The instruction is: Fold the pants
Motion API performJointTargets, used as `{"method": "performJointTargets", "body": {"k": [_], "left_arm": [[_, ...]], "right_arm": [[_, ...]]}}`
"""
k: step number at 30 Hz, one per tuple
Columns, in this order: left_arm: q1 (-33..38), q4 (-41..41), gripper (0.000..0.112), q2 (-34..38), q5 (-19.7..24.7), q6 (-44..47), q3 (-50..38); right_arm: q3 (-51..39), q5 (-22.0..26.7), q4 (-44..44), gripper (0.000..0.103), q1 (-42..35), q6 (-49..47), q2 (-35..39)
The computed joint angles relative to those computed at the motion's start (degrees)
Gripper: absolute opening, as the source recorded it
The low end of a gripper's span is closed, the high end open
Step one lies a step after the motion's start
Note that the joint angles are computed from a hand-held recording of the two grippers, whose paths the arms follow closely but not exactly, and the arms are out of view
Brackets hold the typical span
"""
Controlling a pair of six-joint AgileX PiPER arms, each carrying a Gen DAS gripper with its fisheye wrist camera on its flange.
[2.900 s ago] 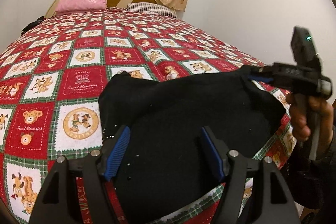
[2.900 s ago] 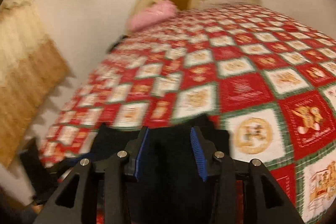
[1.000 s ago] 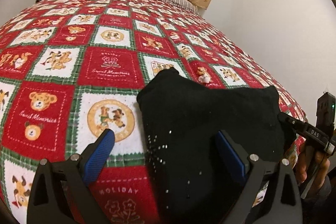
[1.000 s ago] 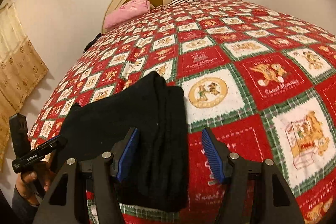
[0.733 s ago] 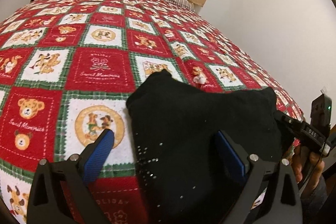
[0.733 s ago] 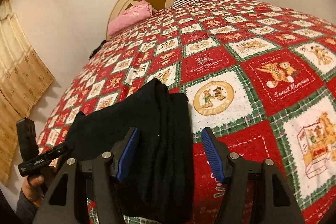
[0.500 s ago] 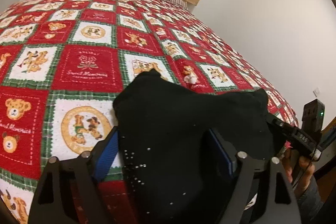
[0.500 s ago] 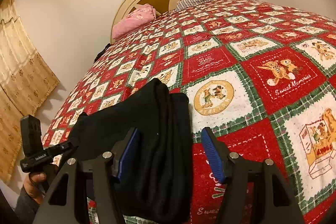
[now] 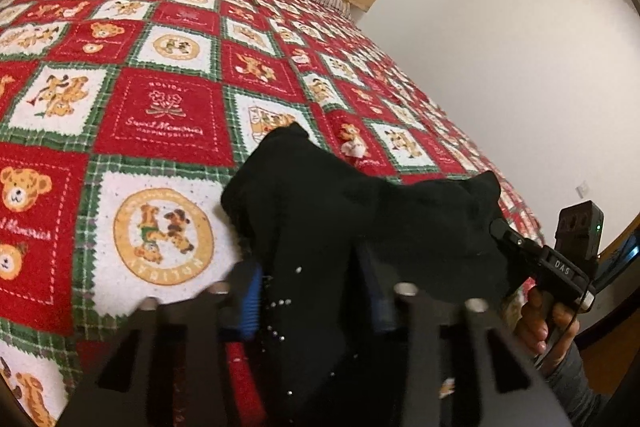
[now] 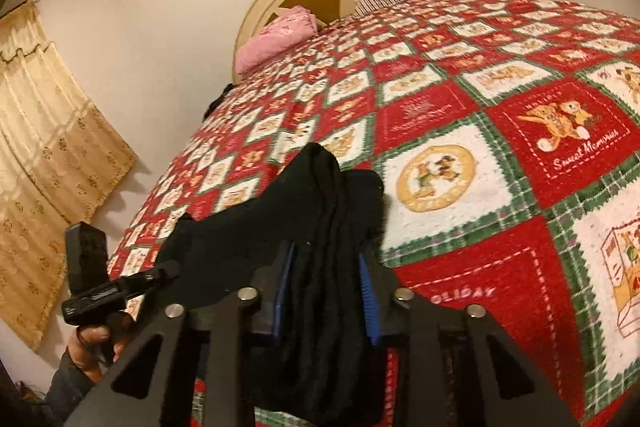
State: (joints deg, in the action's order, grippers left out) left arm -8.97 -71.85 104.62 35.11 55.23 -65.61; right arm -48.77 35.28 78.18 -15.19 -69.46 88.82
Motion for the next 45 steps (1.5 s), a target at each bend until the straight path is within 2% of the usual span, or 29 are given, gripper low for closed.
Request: {"method": "performJointTargets", "body": {"k": [5, 8, 11, 16, 19, 25, 29, 31, 33, 35, 38, 41, 45], "left_arm": [[2.3, -4.5, 0.022, -3.2, 1.8, 4.4, 3.2], [5.3, -6.2, 0.021, -5.9, 3.9, 6.9, 5.2], [10.1, -7.4, 0.02, -8.6, 6.0, 9.0, 7.5], [21.1, -5.9, 0.02, -12.6, 9.6, 10.5, 9.9], [26.3, -4.3, 0.019, -14.2, 9.5, 10.6, 10.6], [34.6, -1.9, 0.017, -12.1, 7.9, 10.4, 8.6], [35.2, -0.8, 0.017, -8.2, 4.4, 10.4, 8.3], [33.9, 0.2, 0.031, -6.4, 0.9, 9.0, 8.3], [33.0, -1.7, 0.057, -4.9, -2.2, 10.2, 9.3], [34.1, -6.1, 0.059, -3.3, -1.3, 13.9, 9.3], [32.5, -6.0, 0.063, -3.9, -3.8, 15.0, 9.7], [31.9, -5.4, 0.063, -4.0, -5.0, 15.3, 9.6], [31.1, -4.0, 0.065, -5.5, -7.3, 14.6, 10.7]], "right_arm": [[1.4, -2.0, -1.3, 0.027, 3.3, 0.8, -5.6], [0.0, -3.0, -5.0, 0.027, 6.3, 3.5, -8.1], [-4.5, -2.9, -10.1, 0.027, 10.4, 9.0, -7.0], [-14.2, -3.5, -15.2, 0.027, 18.6, 15.1, 0.2], [-22.9, -2.8, -17.2, 0.027, 24.2, 19.0, 7.6], [-42.0, -1.9, -22.9, 0.027, 33.0, 28.5, 22.5], [-52.8, -0.4, -28.7, 0.027, 36.6, 35.7, 31.0], [-55.8, 0.0, -32.2, 0.027, 37.4, 39.5, 34.0], [-58.9, 0.7, -36.7, 0.028, 37.6, 45.1, 37.3], [-59.6, 0.8, -39.9, 0.031, 37.1, 48.3, 38.7], [-60.0, 1.9, -41.4, 0.036, 35.7, 50.5, 40.0], [-58.2, 1.2, -40.7, 0.051, 34.6, 50.0, 39.7], [-55.7, -0.4, -40.8, 0.052, 34.4, 50.8, 38.0]]}}
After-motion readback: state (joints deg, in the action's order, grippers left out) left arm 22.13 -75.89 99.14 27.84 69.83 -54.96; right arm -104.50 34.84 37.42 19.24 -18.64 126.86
